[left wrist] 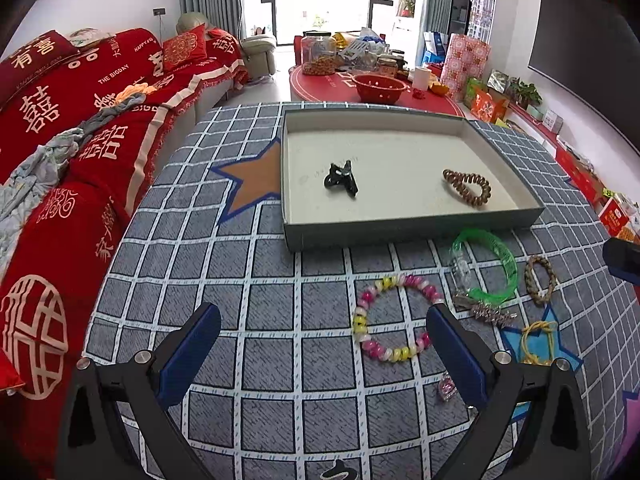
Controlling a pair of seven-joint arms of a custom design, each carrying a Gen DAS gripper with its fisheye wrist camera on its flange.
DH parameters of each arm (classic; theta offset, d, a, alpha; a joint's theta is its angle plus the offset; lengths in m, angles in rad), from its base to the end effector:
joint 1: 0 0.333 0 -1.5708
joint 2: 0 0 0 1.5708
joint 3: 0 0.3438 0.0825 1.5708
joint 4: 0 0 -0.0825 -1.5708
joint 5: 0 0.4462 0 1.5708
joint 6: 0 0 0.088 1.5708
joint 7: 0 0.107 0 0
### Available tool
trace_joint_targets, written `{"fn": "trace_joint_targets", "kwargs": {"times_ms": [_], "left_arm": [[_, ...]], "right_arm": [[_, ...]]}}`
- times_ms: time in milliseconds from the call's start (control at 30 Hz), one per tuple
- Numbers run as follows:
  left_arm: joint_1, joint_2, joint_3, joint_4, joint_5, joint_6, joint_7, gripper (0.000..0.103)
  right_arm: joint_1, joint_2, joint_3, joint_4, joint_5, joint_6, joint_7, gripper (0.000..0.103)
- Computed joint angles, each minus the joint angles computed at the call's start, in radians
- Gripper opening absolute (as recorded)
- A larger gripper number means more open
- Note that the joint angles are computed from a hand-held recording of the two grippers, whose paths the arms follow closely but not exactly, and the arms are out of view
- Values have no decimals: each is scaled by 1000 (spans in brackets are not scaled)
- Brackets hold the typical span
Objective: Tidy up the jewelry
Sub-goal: 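Grasp the pink-yellow beaded bracelet with the left tool while the right tool grasps the braided rope bracelet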
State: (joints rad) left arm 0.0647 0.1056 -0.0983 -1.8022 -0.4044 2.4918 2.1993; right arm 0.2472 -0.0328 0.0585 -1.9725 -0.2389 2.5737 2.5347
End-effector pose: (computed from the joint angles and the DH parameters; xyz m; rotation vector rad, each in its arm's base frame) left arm 0.6986 -0.0187 0.5557 -1.4742 2.2428 -0.7946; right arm 0.6197 0.2002 0.5608 -1.2891 2.1680 -0.3691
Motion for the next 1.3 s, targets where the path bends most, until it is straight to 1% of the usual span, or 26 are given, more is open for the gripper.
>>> {"fn": "trace_joint_targets", "kwargs": {"times_ms": [167,333,500,600,667,767,833,867,933,967,1000,1033,1067,1100,1133,1167,1200,1233,1267,1300], "left_arm": [[-11,12,3,-17,62,28,-48,103],[-16,42,3,1,108,27,-78,103],[-16,73,0,35,127,-7,-95,103],[-19,83,-3,46,141,-15,-95,103],[-22,88,-5,51,147,-19,-94,103],[-19,92,-12,54,129,-23,-71,103],[-17,92,-18,54,110,-28,-47,103],[-15,91,-20,53,99,-30,-34,103],[-11,88,-26,53,67,-42,1,103],[-13,85,-26,49,66,-39,8,102],[-11,82,-29,47,49,-46,25,96],[-9,77,-32,43,31,-47,46,92],[-10,72,-33,39,24,-49,62,85],[-9,68,-34,38,12,-56,81,75],[-9,64,-36,36,-3,-63,102,69],[-9,59,-36,33,-14,-67,119,54],[-9,55,-37,31,-28,-72,140,34],[-11,53,-36,31,-30,-78,152,27],[-12,52,-35,33,-35,-88,159,23],[-12,52,-33,36,-39,-96,160,23]], "right_arm": [[2,13,1,-19,21,-70,18,90],[-1,33,-3,-1,-36,-145,66,90],[-3,68,-9,37,-74,-199,76,90],[-3,97,-13,67,-84,-235,74,90],[1,112,-15,87,-117,-256,85,89],[7,133,-17,113,-141,-269,74,82],[16,155,-16,145,-172,-306,56,75],[21,163,-16,155,-185,-319,50,74],[27,168,-16,161,-198,-313,32,64],[29,170,-16,166,-197,-314,24,62],[30,172,-16,169,-193,-312,14,58],[30,173,-15,172,-187,-311,6,54],[31,175,-15,175,-183,-312,0,52],[33,175,-15,177,-181,-313,-4,48],[34,175,-16,178,-181,-314,-5,40],[36,178,-16,182,-181,-314,-5,36],[37,178,-16,183,-181,-316,-5,25],[38,177,-16,183,-180,-317,-5,14],[39,178,-17,185,-181,-320,-4,10],[40,175,-17,182,-179,-318,-1,9]]}}
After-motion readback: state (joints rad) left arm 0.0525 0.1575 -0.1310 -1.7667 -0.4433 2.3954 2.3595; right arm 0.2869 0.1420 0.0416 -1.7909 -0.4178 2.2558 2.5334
